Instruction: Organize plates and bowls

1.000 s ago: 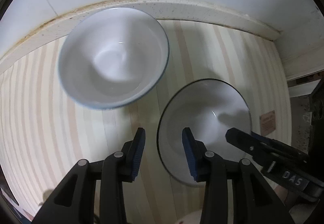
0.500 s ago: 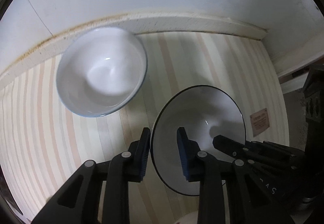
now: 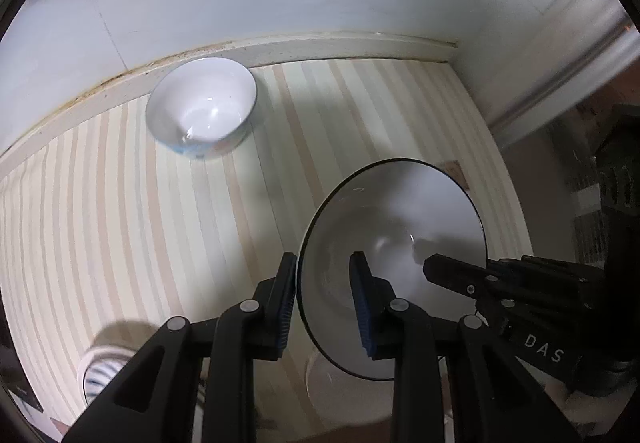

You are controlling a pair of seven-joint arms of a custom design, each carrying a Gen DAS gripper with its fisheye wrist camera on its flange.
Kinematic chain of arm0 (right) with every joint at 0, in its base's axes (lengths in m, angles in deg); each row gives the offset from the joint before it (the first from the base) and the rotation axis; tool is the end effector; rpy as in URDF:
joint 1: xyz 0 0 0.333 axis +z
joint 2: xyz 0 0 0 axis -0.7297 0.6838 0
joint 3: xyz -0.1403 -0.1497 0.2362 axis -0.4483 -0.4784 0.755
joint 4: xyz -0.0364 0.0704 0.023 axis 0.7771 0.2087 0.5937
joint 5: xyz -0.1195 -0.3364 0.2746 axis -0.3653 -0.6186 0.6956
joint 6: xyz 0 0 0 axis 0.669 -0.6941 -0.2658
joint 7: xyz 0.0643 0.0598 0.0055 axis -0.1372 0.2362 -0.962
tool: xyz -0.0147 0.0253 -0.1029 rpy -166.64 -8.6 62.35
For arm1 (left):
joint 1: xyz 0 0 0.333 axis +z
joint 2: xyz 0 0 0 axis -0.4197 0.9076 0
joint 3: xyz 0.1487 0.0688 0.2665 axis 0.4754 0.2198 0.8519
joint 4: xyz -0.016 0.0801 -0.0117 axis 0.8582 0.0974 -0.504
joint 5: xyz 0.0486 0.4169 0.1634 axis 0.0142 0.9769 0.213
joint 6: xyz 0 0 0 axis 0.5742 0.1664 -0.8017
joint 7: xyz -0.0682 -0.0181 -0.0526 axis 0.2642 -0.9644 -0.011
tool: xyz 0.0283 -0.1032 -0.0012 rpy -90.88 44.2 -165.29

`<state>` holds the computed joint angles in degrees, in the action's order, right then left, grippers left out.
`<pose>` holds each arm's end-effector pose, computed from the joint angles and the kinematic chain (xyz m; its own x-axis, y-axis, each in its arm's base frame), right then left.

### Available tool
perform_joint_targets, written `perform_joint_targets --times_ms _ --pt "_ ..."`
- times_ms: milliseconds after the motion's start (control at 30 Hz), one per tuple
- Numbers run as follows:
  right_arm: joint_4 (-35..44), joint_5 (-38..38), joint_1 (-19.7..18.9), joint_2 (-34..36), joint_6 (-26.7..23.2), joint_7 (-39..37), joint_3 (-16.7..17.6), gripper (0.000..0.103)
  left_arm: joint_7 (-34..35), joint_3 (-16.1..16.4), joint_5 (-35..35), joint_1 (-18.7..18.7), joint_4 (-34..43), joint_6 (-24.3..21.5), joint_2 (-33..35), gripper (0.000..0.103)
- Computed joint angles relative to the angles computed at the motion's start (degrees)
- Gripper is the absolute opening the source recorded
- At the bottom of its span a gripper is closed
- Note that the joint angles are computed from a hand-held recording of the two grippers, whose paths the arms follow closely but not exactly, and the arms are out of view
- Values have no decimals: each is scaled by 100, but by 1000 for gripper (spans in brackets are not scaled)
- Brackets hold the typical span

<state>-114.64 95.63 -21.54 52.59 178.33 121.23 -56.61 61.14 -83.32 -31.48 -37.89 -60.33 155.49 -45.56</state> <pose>0.5839 0.3839 0.4359 0.2209 -0.9035 -0.3672 -0.9552 -0.1245 -0.2684 0.5245 -0.2192 0.4969 0.0183 -0.9762 0.2163 -0.9393 -0.0910 -0.3309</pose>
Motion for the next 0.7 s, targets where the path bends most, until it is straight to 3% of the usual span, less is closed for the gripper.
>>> perform_joint_targets --times_ms 300,700 --pt "-1199 436 53 -1009 102 -118 93 15 75 39 -191 -230 -573 -221 -676 24" --pt "-1537 385 90 -990 -54 -18 86 15 201 -47 -189 -377 -636 -570 -419 24"
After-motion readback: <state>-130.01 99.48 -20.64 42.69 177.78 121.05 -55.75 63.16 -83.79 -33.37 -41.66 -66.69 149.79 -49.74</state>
